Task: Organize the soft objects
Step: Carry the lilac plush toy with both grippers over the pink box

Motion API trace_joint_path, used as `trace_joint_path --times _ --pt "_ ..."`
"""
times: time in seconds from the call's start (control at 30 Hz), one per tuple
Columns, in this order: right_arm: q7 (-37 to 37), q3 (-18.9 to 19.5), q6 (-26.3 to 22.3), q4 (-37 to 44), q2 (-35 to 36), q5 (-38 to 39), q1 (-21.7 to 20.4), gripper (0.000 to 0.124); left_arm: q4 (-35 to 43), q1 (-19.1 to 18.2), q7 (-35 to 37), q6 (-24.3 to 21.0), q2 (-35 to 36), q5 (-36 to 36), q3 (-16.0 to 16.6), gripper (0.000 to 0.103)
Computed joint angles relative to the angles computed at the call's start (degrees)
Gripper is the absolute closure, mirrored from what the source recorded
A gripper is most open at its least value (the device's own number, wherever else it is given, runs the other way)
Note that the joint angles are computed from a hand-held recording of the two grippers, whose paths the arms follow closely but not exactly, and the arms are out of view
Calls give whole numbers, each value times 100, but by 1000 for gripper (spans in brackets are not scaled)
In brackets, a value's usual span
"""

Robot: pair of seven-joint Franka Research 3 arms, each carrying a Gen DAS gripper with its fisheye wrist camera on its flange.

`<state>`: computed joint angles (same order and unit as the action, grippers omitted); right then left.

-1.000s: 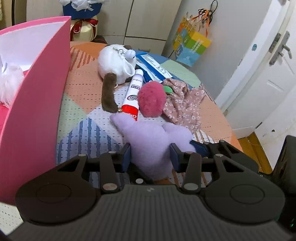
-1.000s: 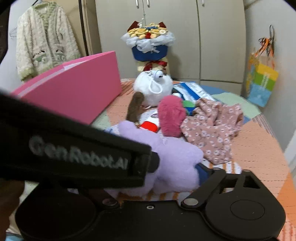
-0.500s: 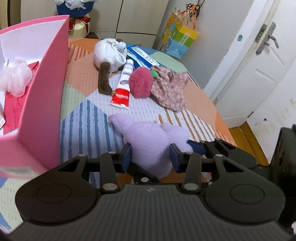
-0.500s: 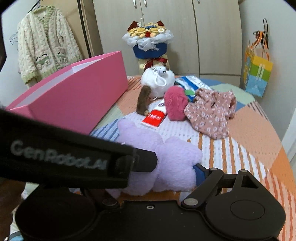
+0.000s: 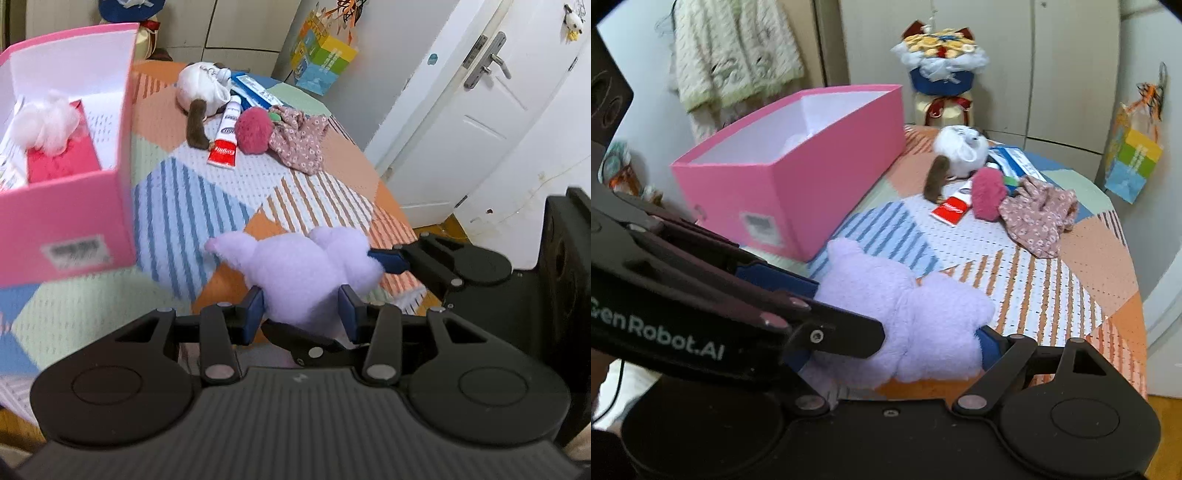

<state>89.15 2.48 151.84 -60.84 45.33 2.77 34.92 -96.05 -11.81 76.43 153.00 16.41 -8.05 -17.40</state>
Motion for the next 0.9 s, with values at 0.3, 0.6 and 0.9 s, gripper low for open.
trace_joint_path --times 0.3,0.6,0.9 --pt "-460 236 -760 47 -325 -16 96 35 -747 274 970 -573 -959 -1234 1 61" --pt "-956 412 -1000 207 -434 214 234 35 -1589 10 1021 -488 -1898 -1432 454 61" --pt "-1206 292 -1270 1589 190 53 561 35 -1716 -51 890 -362 -2333 -1021 770 61"
